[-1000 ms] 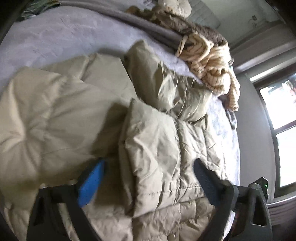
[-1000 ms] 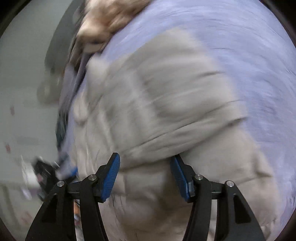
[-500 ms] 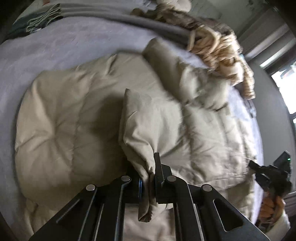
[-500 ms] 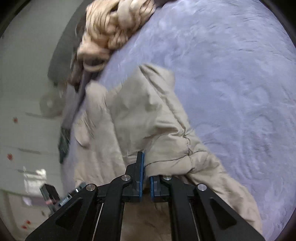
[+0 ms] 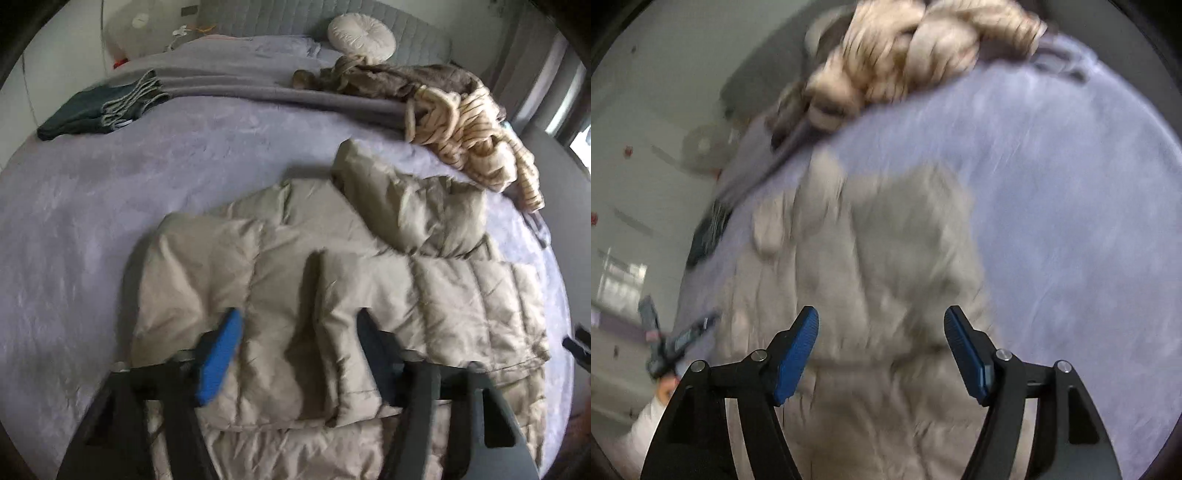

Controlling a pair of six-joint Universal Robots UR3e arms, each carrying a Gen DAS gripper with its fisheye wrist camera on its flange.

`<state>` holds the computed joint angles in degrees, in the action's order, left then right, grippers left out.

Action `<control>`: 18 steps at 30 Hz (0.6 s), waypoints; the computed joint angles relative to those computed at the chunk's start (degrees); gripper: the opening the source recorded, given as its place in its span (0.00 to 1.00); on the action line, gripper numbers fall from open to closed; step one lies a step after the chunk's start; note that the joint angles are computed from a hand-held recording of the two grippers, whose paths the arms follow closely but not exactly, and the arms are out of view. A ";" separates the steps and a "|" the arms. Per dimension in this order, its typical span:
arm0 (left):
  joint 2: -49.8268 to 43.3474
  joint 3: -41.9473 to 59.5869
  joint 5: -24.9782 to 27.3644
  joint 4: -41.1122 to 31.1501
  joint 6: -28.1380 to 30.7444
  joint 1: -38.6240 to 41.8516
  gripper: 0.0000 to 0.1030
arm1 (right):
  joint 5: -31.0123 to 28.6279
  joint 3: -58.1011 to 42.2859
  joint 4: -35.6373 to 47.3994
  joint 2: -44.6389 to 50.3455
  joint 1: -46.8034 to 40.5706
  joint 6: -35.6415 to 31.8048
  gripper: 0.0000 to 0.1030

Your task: Fold large clothes

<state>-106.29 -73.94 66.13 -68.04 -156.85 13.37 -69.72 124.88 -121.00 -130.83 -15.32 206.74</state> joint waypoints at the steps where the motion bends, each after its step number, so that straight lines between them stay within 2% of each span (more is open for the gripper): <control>1: -0.84 1.65 -0.34 -1.48 0.44 -0.54 0.33 | 1.95 1.22 1.10 -2.07 -4.26 -0.15 0.72; 2: -2.13 3.66 -0.56 -2.82 0.49 -1.58 0.28 | 4.16 2.72 1.58 -3.15 -7.84 0.13 0.72; 5: -5.43 6.69 -1.03 -2.54 -1.13 -5.81 0.28 | 13.94 11.19 -2.38 -0.46 -20.03 1.81 0.70; 6: -5.43 5.94 -0.76 -1.64 -1.20 -6.66 0.28 | 17.15 13.70 -5.05 1.70 -22.56 2.36 0.64; 8: -6.65 5.41 1.22 0.62 -1.79 -8.59 0.28 | 24.20 18.81 -11.05 5.40 -26.32 4.09 0.44; 9: -7.97 5.24 4.00 2.29 -2.27 -9.97 0.28 | 27.99 21.16 -15.25 7.08 -27.34 5.65 0.27; 11: -9.65 4.83 6.80 3.31 -2.45 -10.62 0.28 | 32.68 22.73 -27.99 13.68 -26.26 8.69 0.20; 12: -10.39 4.44 7.34 3.65 -2.48 -10.60 0.28 | 32.40 21.38 -31.41 16.60 -24.77 9.65 0.17; 14: -10.81 3.67 7.72 4.48 -2.17 -10.55 0.28 | 28.38 16.69 -25.97 17.47 -23.06 5.41 0.14; 16: -11.50 4.17 7.66 4.25 -2.08 -10.83 0.28 | 17.47 9.97 -19.87 21.54 -18.88 0.75 0.12; 18: -12.21 4.75 8.27 4.40 -1.97 -11.43 0.28 | 11.65 7.98 -19.76 24.99 -17.08 -0.96 0.11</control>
<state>-118.50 -69.19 74.40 -63.65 -158.82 1.94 -58.07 132.86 -140.75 -105.84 -32.40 205.78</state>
